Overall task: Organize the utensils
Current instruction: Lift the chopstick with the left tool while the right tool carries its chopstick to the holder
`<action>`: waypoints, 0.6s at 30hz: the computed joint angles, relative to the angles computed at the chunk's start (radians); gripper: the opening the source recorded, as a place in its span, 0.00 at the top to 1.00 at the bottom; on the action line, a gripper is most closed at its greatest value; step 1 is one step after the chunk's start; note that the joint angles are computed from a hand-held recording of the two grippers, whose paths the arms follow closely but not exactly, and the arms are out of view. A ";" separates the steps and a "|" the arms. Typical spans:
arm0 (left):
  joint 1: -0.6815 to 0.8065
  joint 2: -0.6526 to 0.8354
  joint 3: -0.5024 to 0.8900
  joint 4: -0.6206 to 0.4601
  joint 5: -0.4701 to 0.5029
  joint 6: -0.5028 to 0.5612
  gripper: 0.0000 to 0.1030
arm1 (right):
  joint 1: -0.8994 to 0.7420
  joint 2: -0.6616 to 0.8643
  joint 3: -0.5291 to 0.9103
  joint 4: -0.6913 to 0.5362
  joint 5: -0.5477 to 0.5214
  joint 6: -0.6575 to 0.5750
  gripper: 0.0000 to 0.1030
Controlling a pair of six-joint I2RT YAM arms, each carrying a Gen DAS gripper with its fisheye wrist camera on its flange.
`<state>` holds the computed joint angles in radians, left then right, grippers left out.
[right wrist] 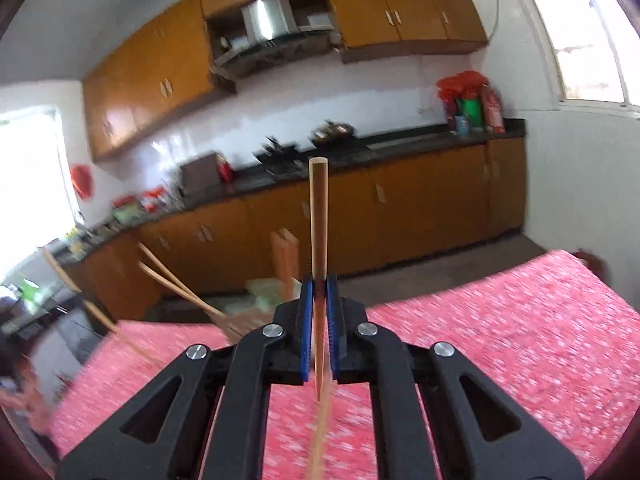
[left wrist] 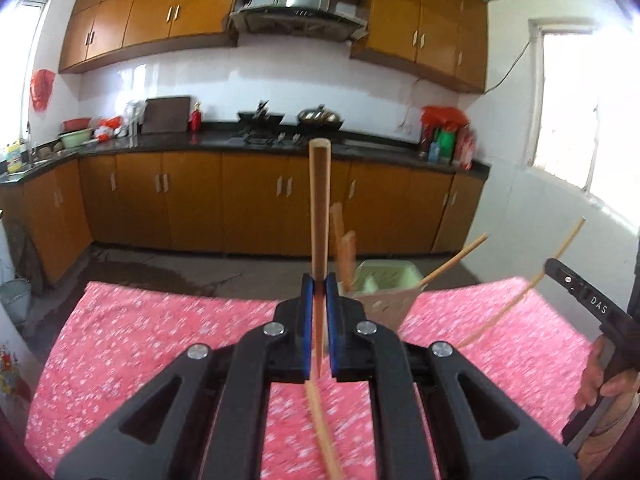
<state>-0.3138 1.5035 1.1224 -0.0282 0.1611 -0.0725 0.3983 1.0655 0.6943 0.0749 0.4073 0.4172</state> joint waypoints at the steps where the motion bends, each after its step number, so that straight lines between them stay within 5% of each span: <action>1: -0.011 -0.003 0.005 0.013 0.000 -0.007 0.92 | 0.016 0.004 0.025 0.020 0.003 -0.015 0.93; 11: -0.135 0.151 0.215 0.132 -0.125 -0.065 0.92 | 0.021 0.268 0.212 0.287 0.063 -0.164 0.92; 18: -0.143 0.343 0.343 0.176 -0.145 -0.096 0.92 | -0.042 0.437 0.276 0.272 0.017 -0.135 0.92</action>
<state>-0.4572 1.8467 1.4652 0.1479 0.0157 -0.1683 0.3565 1.5028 0.9705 0.3472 0.4238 0.2818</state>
